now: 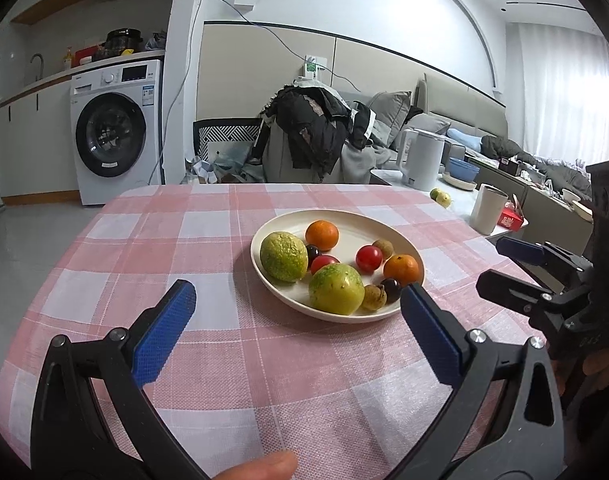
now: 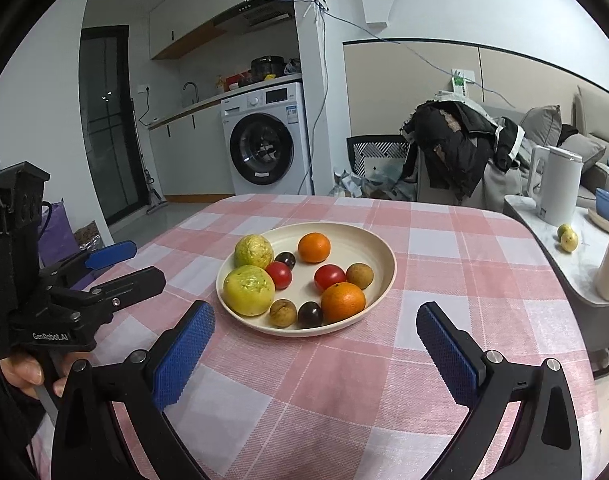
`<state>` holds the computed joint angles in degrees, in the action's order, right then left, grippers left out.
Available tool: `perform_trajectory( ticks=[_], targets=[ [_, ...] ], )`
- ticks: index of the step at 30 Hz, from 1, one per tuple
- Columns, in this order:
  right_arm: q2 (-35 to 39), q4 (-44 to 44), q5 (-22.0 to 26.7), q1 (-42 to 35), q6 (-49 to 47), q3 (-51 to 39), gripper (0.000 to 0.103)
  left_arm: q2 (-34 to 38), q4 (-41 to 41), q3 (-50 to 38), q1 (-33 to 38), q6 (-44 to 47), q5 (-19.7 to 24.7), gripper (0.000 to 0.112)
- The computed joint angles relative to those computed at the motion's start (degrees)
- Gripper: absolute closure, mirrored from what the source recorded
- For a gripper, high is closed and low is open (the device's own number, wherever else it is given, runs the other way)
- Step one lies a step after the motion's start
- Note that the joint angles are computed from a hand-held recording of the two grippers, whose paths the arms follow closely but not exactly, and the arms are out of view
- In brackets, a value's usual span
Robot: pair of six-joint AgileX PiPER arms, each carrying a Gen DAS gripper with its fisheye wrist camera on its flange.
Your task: Organize fruits
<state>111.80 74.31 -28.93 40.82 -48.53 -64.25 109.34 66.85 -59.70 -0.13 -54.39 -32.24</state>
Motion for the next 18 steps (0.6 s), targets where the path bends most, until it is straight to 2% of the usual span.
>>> perform_trajectory(
  ticks=[9, 18],
  targets=[
    [-0.84, -5.42, -1.9, 0.1, 6.22, 2.22, 0.0, -0.04, -0.12, -0.06, 0.0, 0.21, 0.4, 0.01],
    [-0.66, -5.67, -1.58, -0.09, 6.47, 1.97, 0.0, -0.3, 0.53, -0.15, -0.66, 0.48, 0.36, 0.01]
  ],
)
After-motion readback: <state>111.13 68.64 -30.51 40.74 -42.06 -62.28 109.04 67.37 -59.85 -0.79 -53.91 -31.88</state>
